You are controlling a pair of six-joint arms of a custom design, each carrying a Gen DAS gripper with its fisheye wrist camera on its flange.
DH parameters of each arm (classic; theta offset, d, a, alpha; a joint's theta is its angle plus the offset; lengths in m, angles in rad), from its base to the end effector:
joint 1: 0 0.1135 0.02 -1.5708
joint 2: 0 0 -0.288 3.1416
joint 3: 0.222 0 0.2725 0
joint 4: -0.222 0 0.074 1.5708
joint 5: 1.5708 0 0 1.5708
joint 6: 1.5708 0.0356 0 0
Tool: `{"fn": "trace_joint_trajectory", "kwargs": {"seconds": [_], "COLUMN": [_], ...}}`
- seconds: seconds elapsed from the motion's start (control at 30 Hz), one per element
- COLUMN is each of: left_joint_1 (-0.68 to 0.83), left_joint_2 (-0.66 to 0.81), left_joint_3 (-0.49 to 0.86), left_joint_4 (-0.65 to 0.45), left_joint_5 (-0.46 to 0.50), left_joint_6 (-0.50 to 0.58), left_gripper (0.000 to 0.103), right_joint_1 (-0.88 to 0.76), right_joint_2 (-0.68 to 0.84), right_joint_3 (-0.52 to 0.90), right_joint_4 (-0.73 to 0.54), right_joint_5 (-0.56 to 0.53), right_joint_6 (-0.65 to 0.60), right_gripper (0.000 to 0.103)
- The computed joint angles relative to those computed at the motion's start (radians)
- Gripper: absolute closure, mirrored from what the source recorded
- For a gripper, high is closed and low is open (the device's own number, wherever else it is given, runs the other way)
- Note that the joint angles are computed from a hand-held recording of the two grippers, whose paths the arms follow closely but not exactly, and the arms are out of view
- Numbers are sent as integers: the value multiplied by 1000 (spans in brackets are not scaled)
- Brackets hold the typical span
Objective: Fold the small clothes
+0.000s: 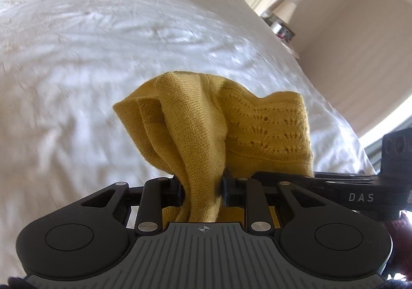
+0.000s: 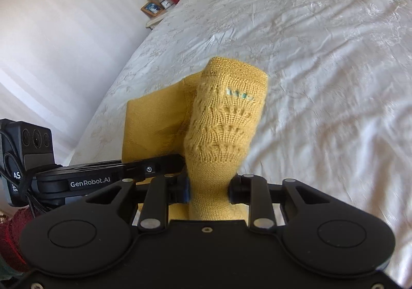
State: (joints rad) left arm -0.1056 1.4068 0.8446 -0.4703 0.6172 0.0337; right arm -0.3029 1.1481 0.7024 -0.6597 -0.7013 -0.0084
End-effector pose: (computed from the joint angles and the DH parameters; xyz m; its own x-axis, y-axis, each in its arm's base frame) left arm 0.2789 -0.0503 0.2182 -0.8405 0.1167 -0.5291 0.4096 0.7762 -0.4794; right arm 0.2101 -0.0416 0.2253 -0.8525 0.2597 -0.4536 -0.0556 0.8178 0.5728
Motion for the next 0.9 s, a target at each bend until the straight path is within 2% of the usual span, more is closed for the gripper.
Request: {"fn": "trace_joint_trajectory", "kwargs": {"seconds": [0.17,0.23,0.3,0.37,0.43,0.5,0.53,0.57,0.63,0.7,0.73,0.83,0.9], "left_joint_1": [-153,-209,-254,-293,-361,-424,-434,-433,-410,-403,-406,-445,-507], "left_joint_2": [-146,-153,-119,-59,8,128,171,194,154,80,48,-68,-132], "left_joint_3": [-118,-148,-161,-173,-190,-161,-141,-129,-150,-185,-192,-236,-263], "left_joint_4": [-16,21,77,156,231,245,234,225,245,267,258,227,180], "left_joint_5": [-65,-95,-124,-195,-383,-578,-637,-664,-661,-666,-666,-654,-671], "left_joint_6": [-150,-213,-267,-298,-296,-296,-291,-295,-341,-370,-379,-423,-438], "left_gripper": [78,78,78,77,69,72,73,73,72,71,68,56,55], "right_joint_1": [-235,-335,-418,-479,-491,-493,-514,-539,-599,-643,-650,-634,-633], "right_joint_2": [-26,13,74,123,186,261,294,315,335,349,355,368,370], "right_joint_3": [6,13,19,4,-33,-49,-41,-29,0,17,23,29,20], "right_joint_4": [-323,-403,-415,-330,-144,3,30,34,2,-28,-38,-47,-78], "right_joint_5": [-76,-78,-61,-11,128,252,261,252,197,144,126,127,116], "right_joint_6": [-377,-525,-630,-673,-629,-577,-582,-588,-623,-683,-704,-739,-782], "right_gripper": [66,66,66,64,58,57,57,57,53,35,32,31,29]}}
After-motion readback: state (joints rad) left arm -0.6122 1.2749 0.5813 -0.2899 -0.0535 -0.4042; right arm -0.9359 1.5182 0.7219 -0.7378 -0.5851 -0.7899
